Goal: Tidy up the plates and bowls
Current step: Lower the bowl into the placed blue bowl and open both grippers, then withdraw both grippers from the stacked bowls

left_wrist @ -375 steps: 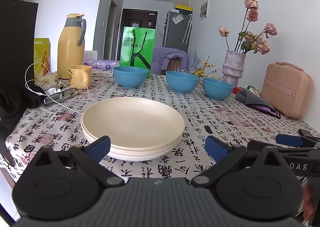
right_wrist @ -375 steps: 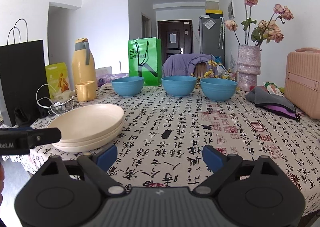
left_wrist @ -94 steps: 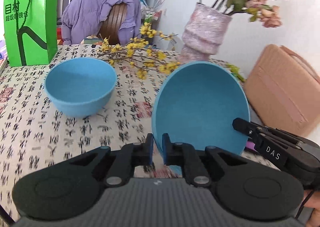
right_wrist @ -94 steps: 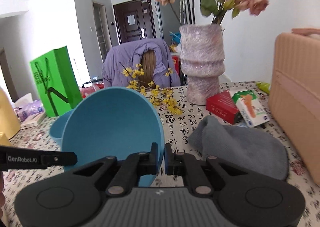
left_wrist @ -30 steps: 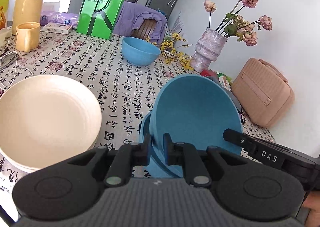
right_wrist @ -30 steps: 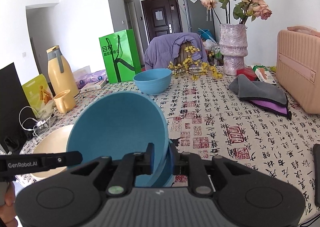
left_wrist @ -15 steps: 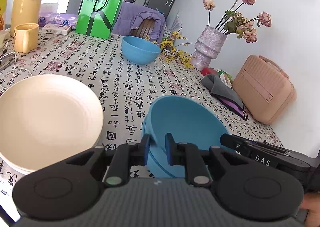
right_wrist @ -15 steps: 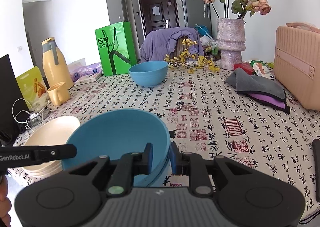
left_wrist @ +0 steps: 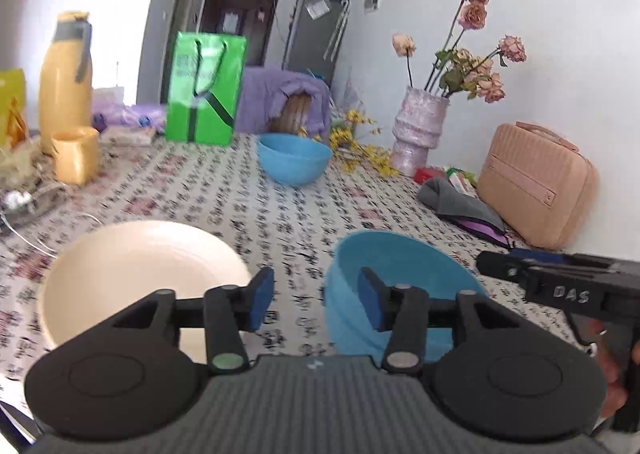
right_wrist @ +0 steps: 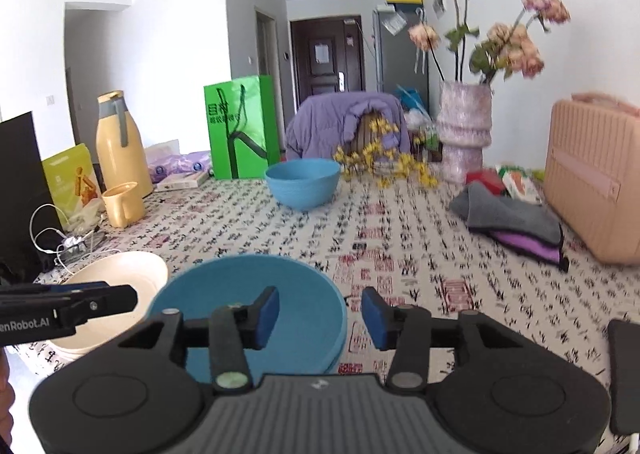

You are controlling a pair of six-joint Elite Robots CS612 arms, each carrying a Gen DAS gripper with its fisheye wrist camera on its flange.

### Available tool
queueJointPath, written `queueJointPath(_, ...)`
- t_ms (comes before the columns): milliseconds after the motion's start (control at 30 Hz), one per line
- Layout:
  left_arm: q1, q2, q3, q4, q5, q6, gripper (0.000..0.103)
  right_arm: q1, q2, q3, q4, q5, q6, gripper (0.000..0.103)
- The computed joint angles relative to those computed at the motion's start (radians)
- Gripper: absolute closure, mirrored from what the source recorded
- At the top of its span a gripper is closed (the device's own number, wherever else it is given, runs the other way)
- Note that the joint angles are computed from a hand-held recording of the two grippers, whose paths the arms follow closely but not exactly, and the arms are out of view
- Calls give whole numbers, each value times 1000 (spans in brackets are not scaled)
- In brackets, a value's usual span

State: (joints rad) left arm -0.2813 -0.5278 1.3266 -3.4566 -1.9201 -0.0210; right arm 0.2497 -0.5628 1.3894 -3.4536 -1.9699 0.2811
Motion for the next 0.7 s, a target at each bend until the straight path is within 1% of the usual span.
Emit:
queueJointPath(33,3,-3,12,-21,14,8,41,4,1,4,-23,-1,-17,49)
queueJointPath(67,6,-4,22,-42,23,11,37,8,2,7,-47,0,-31,47)
queueJointPath(133,15,-9,49,-82,39,18,26,17,8,17,-102,7,-62,35)
queueJointPath(167,20,-11,61,-98,48,18,23,21,12,20,-123,9,-76,32)
queueJointPath(200,23,-13,73,-113,57,17,18,27,17,21,-143,8,-89,23)
queueJointPath(233,28,-15,86,-131,69,15,14,32,22,22,-159,7,-101,18)
queueJointPath(367,39,-20,118,-164,102,25,8,46,35,26,-196,2,-145,14)
queueJointPath(500,46,-18,130,-185,115,36,5,51,37,39,-221,12,-129,12)
queueJointPath(600,49,-14,132,-198,106,33,4,54,38,48,-225,4,-125,11)
queueJointPath(700,48,-11,129,-192,97,42,4,56,38,54,-214,-11,-114,11)
